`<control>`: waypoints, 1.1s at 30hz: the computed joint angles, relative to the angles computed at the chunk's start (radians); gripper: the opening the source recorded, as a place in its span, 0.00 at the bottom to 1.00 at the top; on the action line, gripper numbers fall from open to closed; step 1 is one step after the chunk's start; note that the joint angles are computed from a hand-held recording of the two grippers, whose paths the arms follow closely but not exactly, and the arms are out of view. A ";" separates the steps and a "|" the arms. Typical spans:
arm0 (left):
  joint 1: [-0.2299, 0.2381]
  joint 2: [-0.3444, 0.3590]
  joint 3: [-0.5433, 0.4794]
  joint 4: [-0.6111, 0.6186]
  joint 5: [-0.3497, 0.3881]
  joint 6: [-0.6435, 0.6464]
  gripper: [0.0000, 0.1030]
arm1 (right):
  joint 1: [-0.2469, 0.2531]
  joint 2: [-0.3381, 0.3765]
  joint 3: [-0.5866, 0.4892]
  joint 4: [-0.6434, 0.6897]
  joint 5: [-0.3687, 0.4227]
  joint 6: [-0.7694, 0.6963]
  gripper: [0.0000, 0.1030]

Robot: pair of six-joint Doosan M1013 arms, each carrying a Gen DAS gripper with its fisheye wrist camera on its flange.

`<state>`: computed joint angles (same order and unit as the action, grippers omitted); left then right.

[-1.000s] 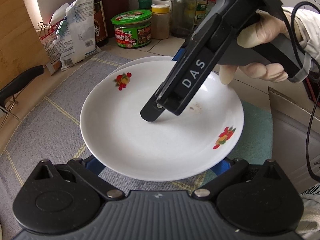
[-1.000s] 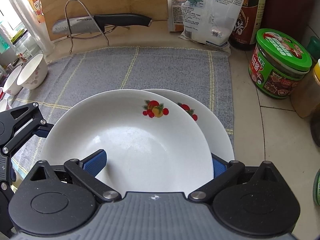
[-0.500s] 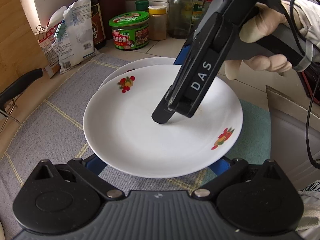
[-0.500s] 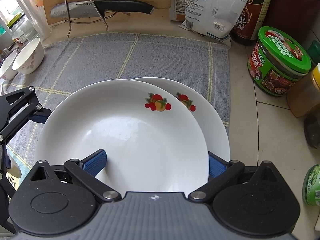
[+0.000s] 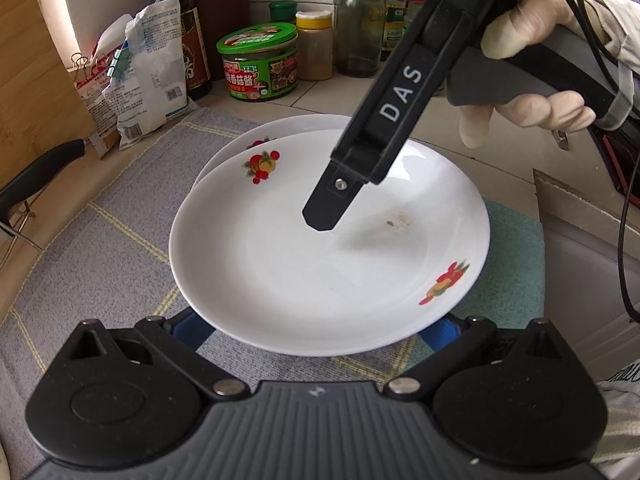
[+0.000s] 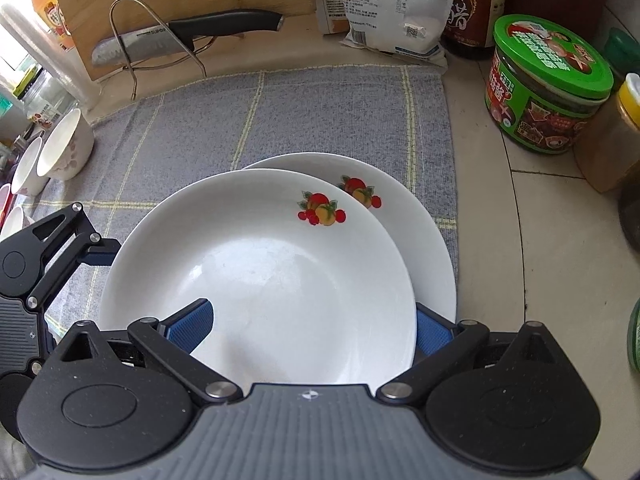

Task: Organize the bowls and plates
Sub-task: 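Lower the held plate onto the plate stack with the right tool, then open the right tool and withdraw it from the stack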

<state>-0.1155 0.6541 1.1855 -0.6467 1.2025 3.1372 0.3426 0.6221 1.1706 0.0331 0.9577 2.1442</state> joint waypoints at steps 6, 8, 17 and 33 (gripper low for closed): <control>-0.001 0.001 0.002 0.001 -0.004 0.003 0.99 | 0.024 0.034 -0.060 -0.083 0.096 0.019 1.00; -0.002 0.003 0.003 0.004 -0.008 0.006 0.99 | 0.028 0.041 -0.073 -0.095 0.120 0.012 1.00; -0.003 0.010 -0.007 0.011 0.005 0.013 0.99 | 0.024 0.053 -0.100 -0.068 0.174 0.024 1.00; 0.005 0.008 -0.011 -0.010 0.017 0.025 0.99 | 0.018 0.083 -0.161 -0.042 0.267 0.043 1.00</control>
<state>-0.1109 0.6624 1.1750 -0.6569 1.2198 3.1623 0.3605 0.7050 1.0098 -0.0091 1.2246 2.1874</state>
